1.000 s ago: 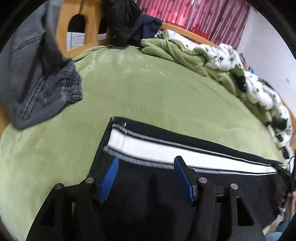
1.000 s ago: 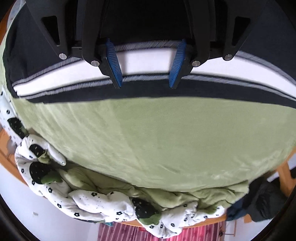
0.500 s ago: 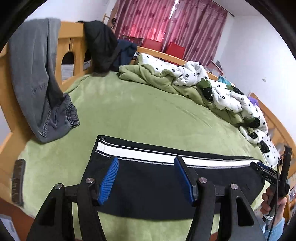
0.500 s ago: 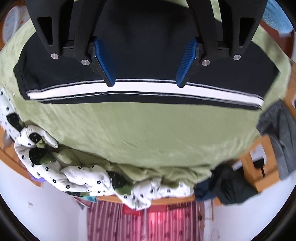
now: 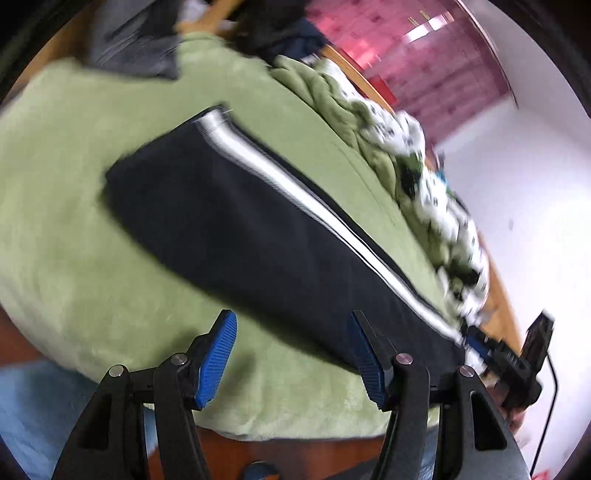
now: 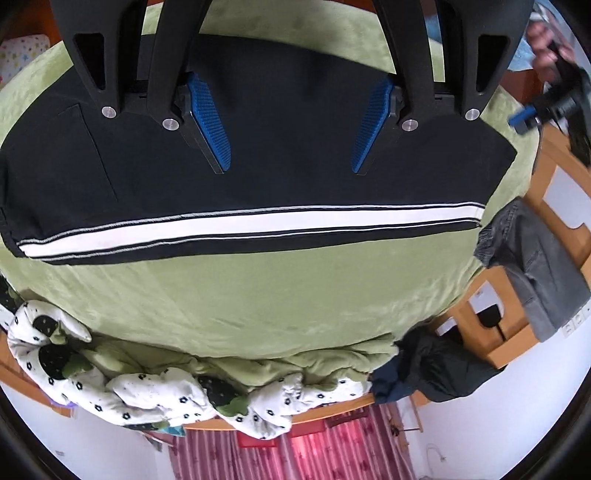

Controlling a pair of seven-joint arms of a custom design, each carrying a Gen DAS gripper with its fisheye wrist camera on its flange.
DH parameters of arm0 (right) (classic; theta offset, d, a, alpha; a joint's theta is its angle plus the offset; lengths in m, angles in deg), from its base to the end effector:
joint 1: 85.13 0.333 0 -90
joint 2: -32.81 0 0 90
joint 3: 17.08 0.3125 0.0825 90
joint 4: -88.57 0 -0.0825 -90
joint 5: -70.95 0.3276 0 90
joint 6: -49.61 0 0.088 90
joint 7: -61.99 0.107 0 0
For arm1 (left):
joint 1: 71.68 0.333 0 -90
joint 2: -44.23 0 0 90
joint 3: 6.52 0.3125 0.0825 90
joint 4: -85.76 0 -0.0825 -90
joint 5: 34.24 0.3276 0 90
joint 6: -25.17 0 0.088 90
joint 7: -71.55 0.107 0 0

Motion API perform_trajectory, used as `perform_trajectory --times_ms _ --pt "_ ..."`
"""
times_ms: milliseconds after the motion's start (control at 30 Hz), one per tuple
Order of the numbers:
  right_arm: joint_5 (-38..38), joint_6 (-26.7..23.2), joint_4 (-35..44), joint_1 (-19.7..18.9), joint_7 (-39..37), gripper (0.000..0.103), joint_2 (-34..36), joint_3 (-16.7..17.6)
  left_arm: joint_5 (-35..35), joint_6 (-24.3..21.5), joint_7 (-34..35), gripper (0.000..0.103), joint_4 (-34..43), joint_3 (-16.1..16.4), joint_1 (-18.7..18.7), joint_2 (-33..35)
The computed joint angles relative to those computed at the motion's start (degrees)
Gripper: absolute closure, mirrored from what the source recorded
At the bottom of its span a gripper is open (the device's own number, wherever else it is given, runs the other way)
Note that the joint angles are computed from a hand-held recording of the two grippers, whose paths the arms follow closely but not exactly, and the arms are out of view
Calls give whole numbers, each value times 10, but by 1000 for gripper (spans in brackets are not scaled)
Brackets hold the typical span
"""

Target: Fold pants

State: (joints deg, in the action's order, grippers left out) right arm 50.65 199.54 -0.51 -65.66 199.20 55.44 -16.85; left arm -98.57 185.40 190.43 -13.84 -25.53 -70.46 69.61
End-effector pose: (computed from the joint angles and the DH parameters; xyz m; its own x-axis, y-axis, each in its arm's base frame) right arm 0.6246 0.2314 0.5143 -0.1583 -0.9670 -0.1997 -0.7419 0.2500 -0.6221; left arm 0.6307 -0.1264 0.4085 -0.0079 -0.7260 0.6877 -0.8250 -0.3839 -0.4148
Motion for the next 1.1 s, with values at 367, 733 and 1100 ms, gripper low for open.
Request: perform_trajectory --times_ms 367,733,1100 --pt "33 -13 -15 -32 -8 36 -1 3 -67 27 1 68 123 -12 12 128" --pt "69 -16 17 -34 -61 36 24 15 120 77 -119 89 90 42 -32 96" --pt "63 -36 31 -25 -82 36 31 12 159 123 -141 74 17 4 30 57"
